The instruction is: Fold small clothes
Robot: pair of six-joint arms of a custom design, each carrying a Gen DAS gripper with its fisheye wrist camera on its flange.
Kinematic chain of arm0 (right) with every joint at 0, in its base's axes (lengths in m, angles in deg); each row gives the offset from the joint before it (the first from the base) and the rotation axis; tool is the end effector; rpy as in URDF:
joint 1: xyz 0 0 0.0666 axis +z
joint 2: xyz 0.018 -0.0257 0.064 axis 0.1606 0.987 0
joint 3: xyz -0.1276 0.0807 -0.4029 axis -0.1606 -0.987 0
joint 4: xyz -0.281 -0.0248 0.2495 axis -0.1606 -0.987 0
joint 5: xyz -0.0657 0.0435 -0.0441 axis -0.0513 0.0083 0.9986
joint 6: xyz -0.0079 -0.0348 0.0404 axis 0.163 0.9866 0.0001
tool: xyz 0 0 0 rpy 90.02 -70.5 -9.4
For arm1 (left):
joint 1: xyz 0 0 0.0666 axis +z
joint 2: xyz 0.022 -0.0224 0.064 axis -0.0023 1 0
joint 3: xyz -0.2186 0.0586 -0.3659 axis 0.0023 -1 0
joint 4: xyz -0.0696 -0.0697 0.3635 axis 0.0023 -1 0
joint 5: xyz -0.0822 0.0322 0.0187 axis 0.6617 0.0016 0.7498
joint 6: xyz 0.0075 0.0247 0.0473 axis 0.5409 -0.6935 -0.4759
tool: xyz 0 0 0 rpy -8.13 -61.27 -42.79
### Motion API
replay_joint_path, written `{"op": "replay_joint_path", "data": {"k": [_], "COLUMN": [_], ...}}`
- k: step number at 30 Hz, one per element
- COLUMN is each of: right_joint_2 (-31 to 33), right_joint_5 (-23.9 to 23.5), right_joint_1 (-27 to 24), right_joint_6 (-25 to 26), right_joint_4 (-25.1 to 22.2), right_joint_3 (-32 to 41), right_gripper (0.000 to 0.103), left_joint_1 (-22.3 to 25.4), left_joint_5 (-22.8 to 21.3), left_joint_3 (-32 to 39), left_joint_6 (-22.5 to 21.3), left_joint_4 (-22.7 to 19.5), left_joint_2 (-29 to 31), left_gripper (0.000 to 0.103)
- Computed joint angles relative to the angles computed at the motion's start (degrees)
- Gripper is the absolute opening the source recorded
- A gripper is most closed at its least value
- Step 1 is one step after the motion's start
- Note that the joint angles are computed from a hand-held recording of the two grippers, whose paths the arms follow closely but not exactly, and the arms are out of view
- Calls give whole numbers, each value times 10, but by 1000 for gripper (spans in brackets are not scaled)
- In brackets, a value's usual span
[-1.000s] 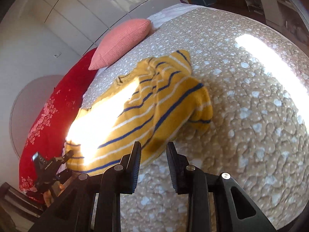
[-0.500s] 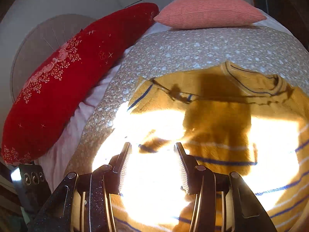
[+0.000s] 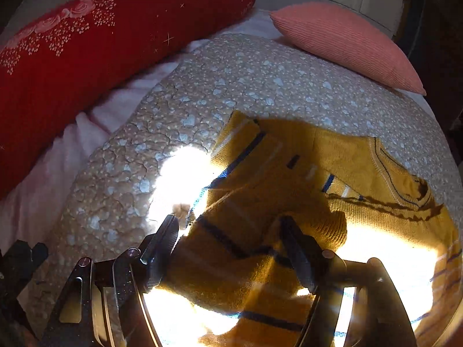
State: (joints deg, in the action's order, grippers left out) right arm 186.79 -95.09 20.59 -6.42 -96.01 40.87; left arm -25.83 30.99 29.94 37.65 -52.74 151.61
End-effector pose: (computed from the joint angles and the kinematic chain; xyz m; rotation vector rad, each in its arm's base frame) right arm 0.6172 0.1266 0.3669 -0.6469 2.5136 0.0888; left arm 0.4305 -0.1989 0.3612 -0.8745 2.0751 -0.6351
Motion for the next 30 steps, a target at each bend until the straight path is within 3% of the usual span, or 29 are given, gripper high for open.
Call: {"op": "replay_joint_path", "data": {"k": [3,4,5,6,8,11,15,21,24,27,30], "right_joint_2": [4,-4,-9,-13,-20,-32,-16,34,85,97,88], "right_joint_5": [97,112,130,139,63,-34,-120,-222,-276,-299,-334], "right_joint_1": [27,31,32,28,-6,-69,-167,-305,-347,-372,-396], "right_joint_6": [49,66,70,65,49,31,-6,-72,-72,-85,-98], "right_joint_4": [21,44,55,54,22,7,-30,-44,-88,-69,-39], "right_joint_3": [-22,-37,-43,-42,-21,3,64,123,165,144,110], "right_gripper": [83,78,52,39,28,27,26,26,27,34,54], "left_joint_1": [-6,-7,-8,-11,-15,-24,-33,-70,-95,-121,-143], "left_joint_5": [-5,-4,-4,-6,-14,-32,-38,-36,-27,-5,0], "left_joint_3": [7,10,12,19,25,26,43,83,127,168,208], "left_joint_6": [-10,-13,-16,-16,-19,-23,-24,-63,-86,-108,-122], "left_joint_4": [-15,-20,-25,-32,-44,-52,-64,-63,-91,-128,-180], "left_joint_2": [8,12,15,21,27,26,37,63,92,119,143], "left_gripper": [72,72,72,72,72,72,72,72,72,72,72]}}
